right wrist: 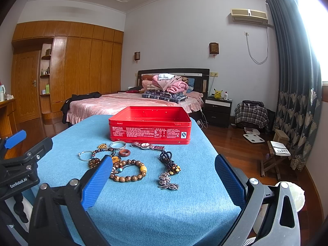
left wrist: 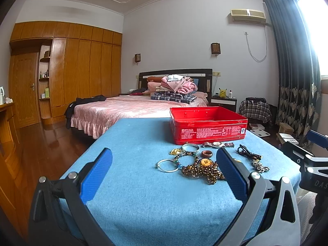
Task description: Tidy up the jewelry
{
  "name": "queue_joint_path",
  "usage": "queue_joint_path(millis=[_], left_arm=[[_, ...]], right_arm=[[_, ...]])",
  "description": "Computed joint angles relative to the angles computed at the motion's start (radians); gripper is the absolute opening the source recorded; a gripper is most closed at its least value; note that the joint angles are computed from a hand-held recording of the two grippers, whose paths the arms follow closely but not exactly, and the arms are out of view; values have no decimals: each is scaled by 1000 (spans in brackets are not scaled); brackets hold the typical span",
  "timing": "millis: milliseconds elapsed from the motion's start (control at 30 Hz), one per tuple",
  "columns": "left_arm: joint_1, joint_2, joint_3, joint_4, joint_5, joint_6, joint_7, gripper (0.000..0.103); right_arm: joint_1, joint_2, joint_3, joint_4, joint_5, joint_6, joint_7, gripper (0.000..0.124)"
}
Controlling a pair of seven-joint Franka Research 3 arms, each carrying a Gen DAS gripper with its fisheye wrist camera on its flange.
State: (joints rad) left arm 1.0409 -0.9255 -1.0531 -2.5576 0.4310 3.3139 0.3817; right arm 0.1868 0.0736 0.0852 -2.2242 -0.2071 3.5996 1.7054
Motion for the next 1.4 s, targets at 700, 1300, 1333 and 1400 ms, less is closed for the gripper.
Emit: queue_joint_path(millis=[700,1300,1333,1400], left_arm=[[6,0,-8,-9,-26,11,22,98],[8,-2,-11,-8,-16,8,10,98],[8,-2,-11,-8,-15,8,9,98],[9,-2,-12,-8,-14,8,9,98]], right_arm=[[4,3,3,2,15,-2,-13,97],[0,4,2,1,5,-1,-6,97],[0,4,3,1,5,-1,-7,97],[0,4,3,2,6,-2,-8,97]])
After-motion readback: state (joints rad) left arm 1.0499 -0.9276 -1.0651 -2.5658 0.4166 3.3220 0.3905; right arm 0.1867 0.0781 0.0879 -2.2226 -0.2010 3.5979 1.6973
